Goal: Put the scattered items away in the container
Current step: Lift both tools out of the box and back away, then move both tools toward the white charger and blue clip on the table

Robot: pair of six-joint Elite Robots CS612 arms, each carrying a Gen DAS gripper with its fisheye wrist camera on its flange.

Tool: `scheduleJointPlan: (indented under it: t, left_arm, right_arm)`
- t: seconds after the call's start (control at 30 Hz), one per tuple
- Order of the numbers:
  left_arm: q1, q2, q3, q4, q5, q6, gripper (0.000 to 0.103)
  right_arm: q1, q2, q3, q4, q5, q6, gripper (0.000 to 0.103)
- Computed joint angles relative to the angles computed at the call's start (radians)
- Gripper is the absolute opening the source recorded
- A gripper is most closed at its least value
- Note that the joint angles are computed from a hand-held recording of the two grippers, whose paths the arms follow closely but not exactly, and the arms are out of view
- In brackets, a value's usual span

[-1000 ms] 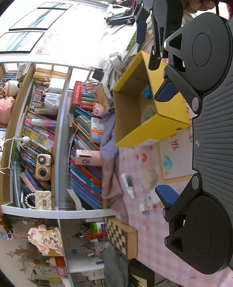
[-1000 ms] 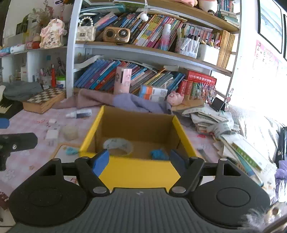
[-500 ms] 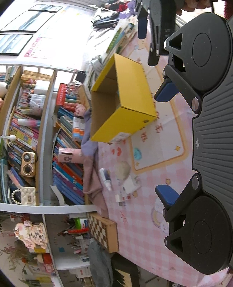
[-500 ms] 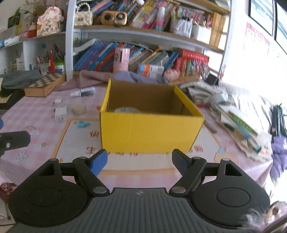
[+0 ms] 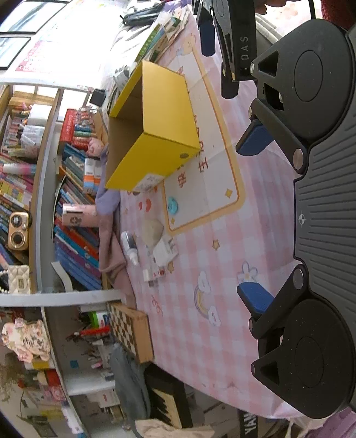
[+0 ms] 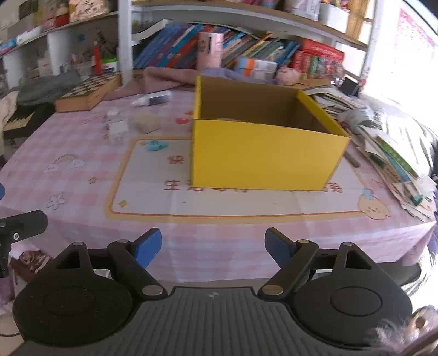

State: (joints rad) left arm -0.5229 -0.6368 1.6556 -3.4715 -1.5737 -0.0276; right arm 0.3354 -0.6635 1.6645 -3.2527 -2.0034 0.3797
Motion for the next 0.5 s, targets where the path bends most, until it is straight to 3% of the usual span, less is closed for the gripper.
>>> scheduleJointPlan:
  t: [0.5]
  left_arm:
    - [0.018, -0.012, 0.028, -0.034, 0.074, -0.078, 0.100]
  right_arm:
    - [0.016, 0.026, -0.067, -0.007, 0.107, -0.155, 0.082]
